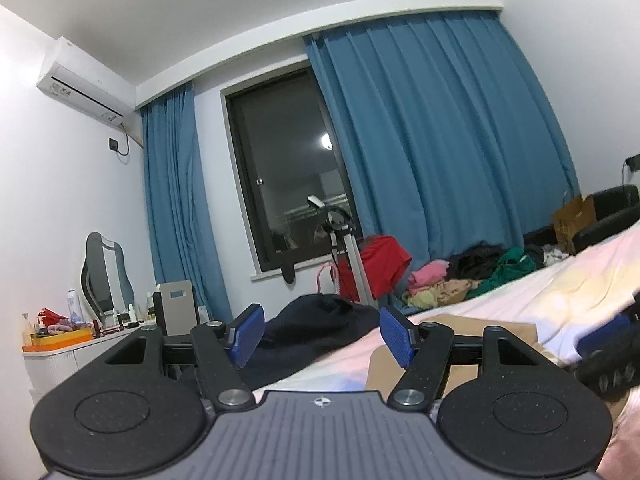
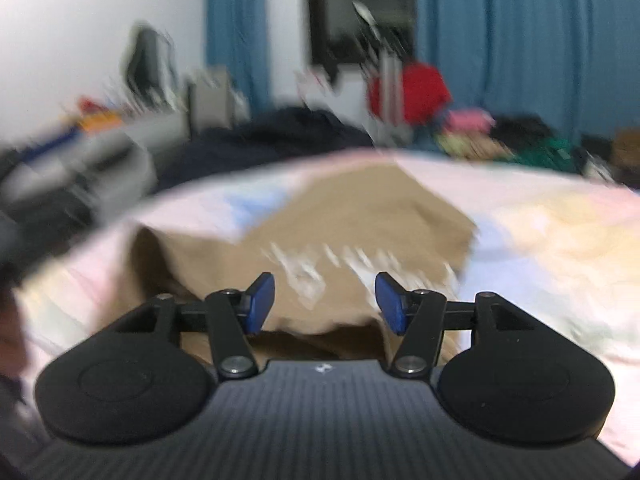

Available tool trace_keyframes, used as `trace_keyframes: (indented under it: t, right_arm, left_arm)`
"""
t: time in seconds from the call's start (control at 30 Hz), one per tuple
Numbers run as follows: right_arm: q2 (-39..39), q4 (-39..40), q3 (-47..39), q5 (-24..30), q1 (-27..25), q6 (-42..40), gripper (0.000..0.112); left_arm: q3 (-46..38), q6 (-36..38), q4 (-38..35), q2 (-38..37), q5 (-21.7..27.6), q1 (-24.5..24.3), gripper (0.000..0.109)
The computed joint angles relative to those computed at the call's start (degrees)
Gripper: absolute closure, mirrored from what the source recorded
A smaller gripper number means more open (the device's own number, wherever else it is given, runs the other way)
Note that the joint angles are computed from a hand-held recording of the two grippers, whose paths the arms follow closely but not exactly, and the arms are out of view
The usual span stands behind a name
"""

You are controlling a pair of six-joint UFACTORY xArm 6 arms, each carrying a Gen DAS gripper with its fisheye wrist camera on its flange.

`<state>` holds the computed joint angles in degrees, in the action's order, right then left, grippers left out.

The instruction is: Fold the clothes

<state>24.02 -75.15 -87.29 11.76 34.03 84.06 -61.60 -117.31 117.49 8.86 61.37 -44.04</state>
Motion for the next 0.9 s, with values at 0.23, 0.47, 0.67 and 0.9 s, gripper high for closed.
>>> trace_keyframes:
  t: [0.23,0.47,0.67,0.9]
  right_arm:
    - [-1.5,15.5,2.3,2.3,-0.2,-14.7,0.054]
    - [-8.7,23.4,10.6,-0.9,-0.8,-28.0,0.04]
    - [-4.9,28.2,7.9,4.8,1.6,-36.1,0.029]
    - [-0.3,22.9,3.4,14.3,2.1,-26.2,0.029]
  left_arm:
    - [0.5,0.0,-2.4,-2.4,-10.5,3.8,0.042]
    - [3.7,-1.0,3.9,-8.6,-30.9,9.4,0.023]
    - [-1.9,12.0,-6.3,-1.0,-32.2,9.5,0.023]
    - [-8.8,25.3,-23.9,7.7,-22.8,9.9,0.023]
